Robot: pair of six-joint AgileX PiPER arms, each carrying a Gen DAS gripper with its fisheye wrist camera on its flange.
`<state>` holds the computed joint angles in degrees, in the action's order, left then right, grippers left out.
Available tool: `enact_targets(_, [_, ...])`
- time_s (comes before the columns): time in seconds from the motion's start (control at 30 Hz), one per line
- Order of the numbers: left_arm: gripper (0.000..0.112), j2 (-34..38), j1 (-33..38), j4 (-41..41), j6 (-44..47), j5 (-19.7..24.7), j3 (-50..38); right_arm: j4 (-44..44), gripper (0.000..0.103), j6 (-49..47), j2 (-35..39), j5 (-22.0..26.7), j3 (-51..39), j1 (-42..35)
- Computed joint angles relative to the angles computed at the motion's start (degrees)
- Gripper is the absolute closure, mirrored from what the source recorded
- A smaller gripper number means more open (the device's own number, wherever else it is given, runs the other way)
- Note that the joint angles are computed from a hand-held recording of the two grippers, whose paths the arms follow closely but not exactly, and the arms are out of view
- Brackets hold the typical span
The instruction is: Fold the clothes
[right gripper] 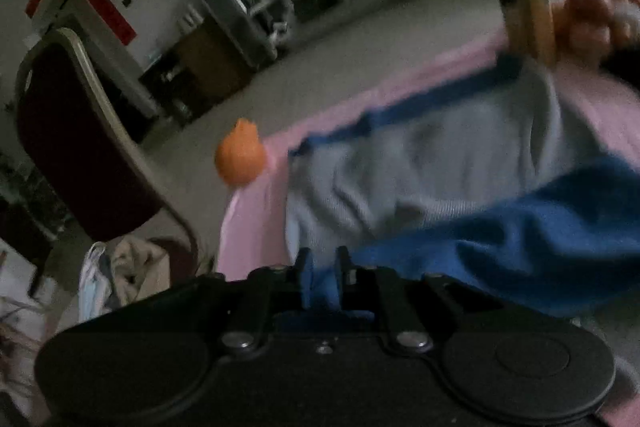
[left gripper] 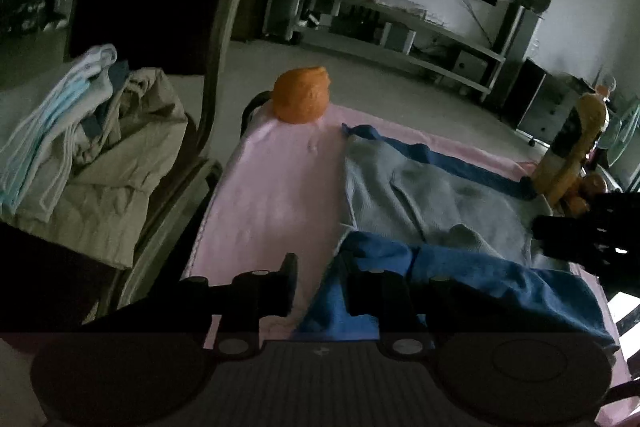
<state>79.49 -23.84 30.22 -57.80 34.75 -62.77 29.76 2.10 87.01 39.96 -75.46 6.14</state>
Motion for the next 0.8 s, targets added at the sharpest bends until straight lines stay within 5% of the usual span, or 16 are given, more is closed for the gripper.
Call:
enact_targets(0.23, [0.081, 3.3, 0.9, -11.7, 9.6, -2.0, -1.6, 13.0, 0.053, -21.5, -1.6, 10.5, 0.3, -22.4])
enact_targets(0.3, [0.079, 7.1, 2.0, -20.6, 17.8, -1.1, -5.1, 15.1, 0.053, -25.8, 1.0, 13.4, -0.8, -28.4])
enact_targets(0.33, [0.076, 9.1, 2.5, -24.9, 21.7, -0.3, -7.0, 16.0, 0.055, -27.6, 2.7, 14.9, -1.5, -31.2])
enact_targets(0.43, [0.071, 15.3, 3.4, -34.4, 30.2, 3.4, -13.3, 20.8, 0.089, -32.0, 9.3, 19.3, -2.6, -37.7])
enact_targets(0.53, [0.070, 23.2, 2.5, -32.7, 28.8, 9.7, -21.6, 21.7, 0.091, -32.0, 13.4, 17.8, -1.9, -39.3])
enact_targets(0.8, [0.067, 26.4, 6.0, -48.0, 35.8, 2.6, -18.1, 6.2, 0.091, -23.2, 14.7, 13.1, -4.0, -35.7])
